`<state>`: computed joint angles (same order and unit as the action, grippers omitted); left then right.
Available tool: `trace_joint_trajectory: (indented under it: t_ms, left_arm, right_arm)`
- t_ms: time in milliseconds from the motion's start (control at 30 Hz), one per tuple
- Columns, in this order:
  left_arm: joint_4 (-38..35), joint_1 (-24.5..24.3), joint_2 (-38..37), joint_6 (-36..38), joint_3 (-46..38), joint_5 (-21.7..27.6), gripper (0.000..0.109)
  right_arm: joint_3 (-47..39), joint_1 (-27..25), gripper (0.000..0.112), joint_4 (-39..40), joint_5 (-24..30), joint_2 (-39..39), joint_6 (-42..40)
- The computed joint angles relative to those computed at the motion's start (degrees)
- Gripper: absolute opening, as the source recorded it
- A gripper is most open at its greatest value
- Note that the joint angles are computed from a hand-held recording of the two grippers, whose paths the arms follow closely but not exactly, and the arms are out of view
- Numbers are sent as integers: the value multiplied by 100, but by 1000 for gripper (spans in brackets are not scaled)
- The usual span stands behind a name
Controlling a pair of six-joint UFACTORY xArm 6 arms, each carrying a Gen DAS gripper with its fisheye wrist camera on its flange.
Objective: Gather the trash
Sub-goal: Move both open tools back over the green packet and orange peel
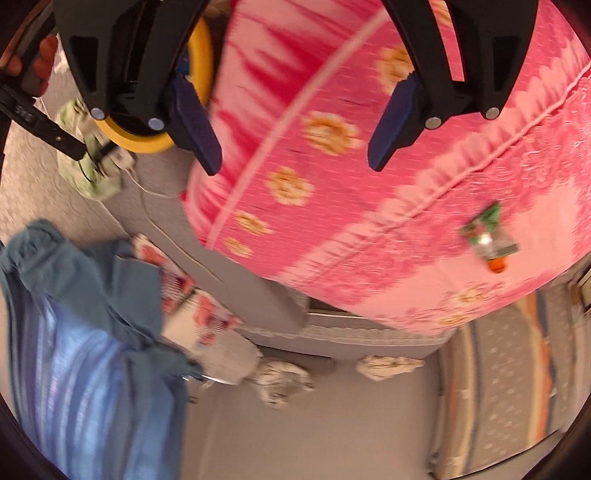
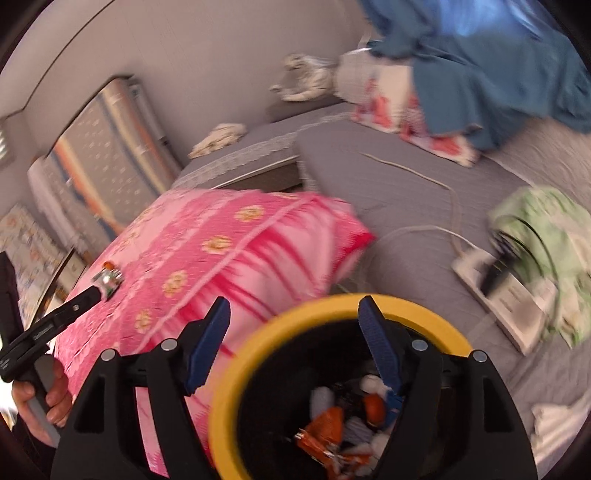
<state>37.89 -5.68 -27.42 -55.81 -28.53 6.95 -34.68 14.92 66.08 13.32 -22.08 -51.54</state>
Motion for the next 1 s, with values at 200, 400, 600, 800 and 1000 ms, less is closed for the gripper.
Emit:
trace_joint_trajectory:
  t_ms: [200,400,600,800,1000]
  left_arm:
    - [-402,915,-179,404,244,-101,78]
    - [-883,1810,115,992,172,-304,78]
    - [-2657,2278,712,2445,-88,-423,78]
    - [-3030,2436,1408,2851,-682,-268,78]
    - [-3935,2523,1934,3427,-1118,-128,78]
  right_arm:
    - [-1029,855,68,-712,129,872,321]
    - [-2410,1488,69,-1654,385,2103,1000]
    - [-4213,1867,69,-2648,972,3574,1869]
    - [-6016,2083,69,-3468,1551,4843,2635]
    - [-8716,2271,69,-4133,2867,6503,3267]
